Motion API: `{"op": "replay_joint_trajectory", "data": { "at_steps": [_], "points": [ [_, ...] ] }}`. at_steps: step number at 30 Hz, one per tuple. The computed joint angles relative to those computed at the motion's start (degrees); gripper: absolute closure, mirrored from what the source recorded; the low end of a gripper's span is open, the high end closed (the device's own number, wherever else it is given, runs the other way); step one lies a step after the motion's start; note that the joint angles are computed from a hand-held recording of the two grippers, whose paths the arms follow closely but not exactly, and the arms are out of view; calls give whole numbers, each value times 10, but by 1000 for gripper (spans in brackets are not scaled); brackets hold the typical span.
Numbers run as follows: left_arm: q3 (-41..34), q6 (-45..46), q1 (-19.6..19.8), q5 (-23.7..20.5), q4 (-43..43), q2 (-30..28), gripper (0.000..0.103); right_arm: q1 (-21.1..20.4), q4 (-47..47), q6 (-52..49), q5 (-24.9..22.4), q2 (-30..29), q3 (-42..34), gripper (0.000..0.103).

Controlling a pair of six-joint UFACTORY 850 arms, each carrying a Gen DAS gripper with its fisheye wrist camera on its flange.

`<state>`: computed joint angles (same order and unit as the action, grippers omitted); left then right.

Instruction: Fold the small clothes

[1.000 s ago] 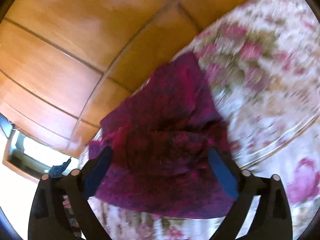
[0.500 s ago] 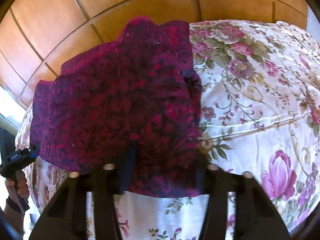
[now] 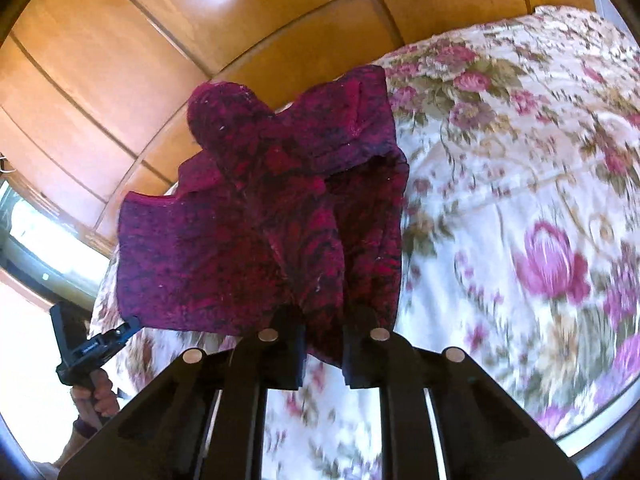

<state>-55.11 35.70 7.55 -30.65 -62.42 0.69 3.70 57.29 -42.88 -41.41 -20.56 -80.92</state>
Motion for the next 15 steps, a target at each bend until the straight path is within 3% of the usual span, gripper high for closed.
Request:
{"op": "replay_joint_trajectory", "data": {
  "at_steps": [4, 6, 8, 10, 12, 13, 15],
  "points": [
    [68, -48, 7, -5, 33, 68, 103, -9, 2, -7, -37, 35, 44, 92],
    [81, -79, 10, -3, 57, 79, 103, -4, -32, 10, -27, 44, 57, 92],
    [79, -117, 2, 37, 102, 81, 103, -2, -46, 21, -17, 37, 56, 92],
    [67, -85, 8, 40, 73, 79, 101, 4, -67, 49, -3, 25, 48, 92],
    [38, -90, 3, 64, 98, 66, 66, 11, -84, 62, 9, 17, 40, 91],
    [30, -94, 0, 74, 109, 63, 41, 11, -85, 63, 11, 15, 37, 91],
    [6, -64, -6, 97, 93, 40, 36, 11, -87, 65, 12, 14, 36, 90]
  ]
}}
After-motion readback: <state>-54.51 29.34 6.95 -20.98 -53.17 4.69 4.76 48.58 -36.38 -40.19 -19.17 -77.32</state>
